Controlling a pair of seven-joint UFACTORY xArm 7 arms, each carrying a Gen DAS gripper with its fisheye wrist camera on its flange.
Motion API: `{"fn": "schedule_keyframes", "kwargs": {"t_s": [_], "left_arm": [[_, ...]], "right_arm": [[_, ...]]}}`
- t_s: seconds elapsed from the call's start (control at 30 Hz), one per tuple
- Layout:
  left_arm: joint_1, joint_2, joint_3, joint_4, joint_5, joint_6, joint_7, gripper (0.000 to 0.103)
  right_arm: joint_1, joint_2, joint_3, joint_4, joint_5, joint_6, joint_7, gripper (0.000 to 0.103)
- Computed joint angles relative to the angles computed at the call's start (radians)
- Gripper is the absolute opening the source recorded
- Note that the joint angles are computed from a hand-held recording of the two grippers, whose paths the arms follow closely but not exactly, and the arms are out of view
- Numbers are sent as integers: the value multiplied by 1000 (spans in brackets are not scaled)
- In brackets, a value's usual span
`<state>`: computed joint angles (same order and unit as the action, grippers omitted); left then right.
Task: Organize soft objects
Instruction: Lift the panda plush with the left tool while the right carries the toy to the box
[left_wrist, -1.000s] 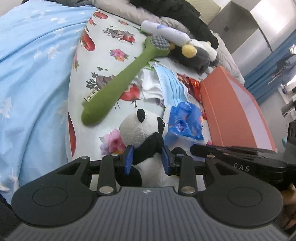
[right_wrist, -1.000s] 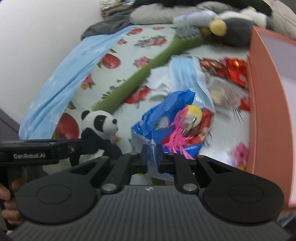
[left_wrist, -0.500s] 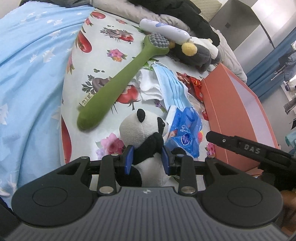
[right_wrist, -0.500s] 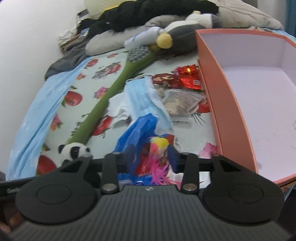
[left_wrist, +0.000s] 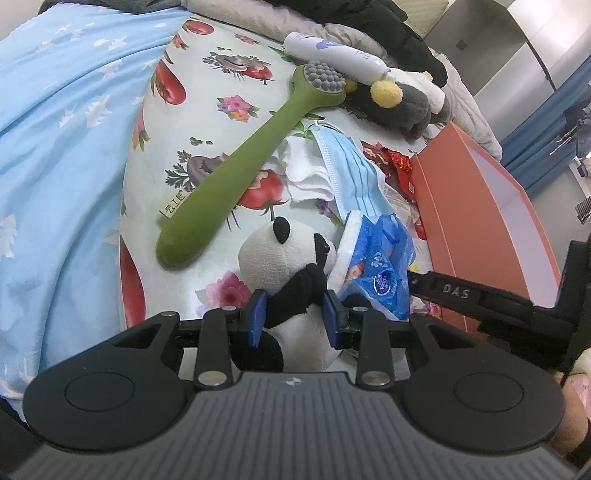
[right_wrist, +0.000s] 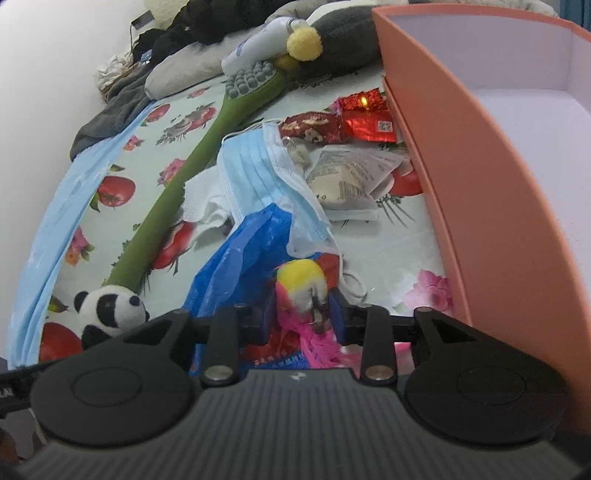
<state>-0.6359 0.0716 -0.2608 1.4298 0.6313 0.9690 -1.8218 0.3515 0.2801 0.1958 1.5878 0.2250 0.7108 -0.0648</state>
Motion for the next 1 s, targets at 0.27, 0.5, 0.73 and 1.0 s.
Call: {"fn": "schedule_keyframes", "kwargs": {"t_s": [0.27, 0.5, 0.73, 1.0], "left_arm": [[-15, 8, -5, 52, 25, 39, 33, 38], [-46, 45, -4, 160, 58, 72, 100, 38], [-104, 103, 16, 284, 87, 92, 200, 38], [-194, 163, 48, 413, 128, 142, 234, 38]], "right_arm": [[-10, -67, 6, -58, 34, -53, -45, 32], [-14, -159, -1, -102, 50, -85, -70, 32], [-16, -286, -18, -184, 86, -141, -97, 32], [-12, -385, -45, -238, 118, -136, -125, 32]]}}
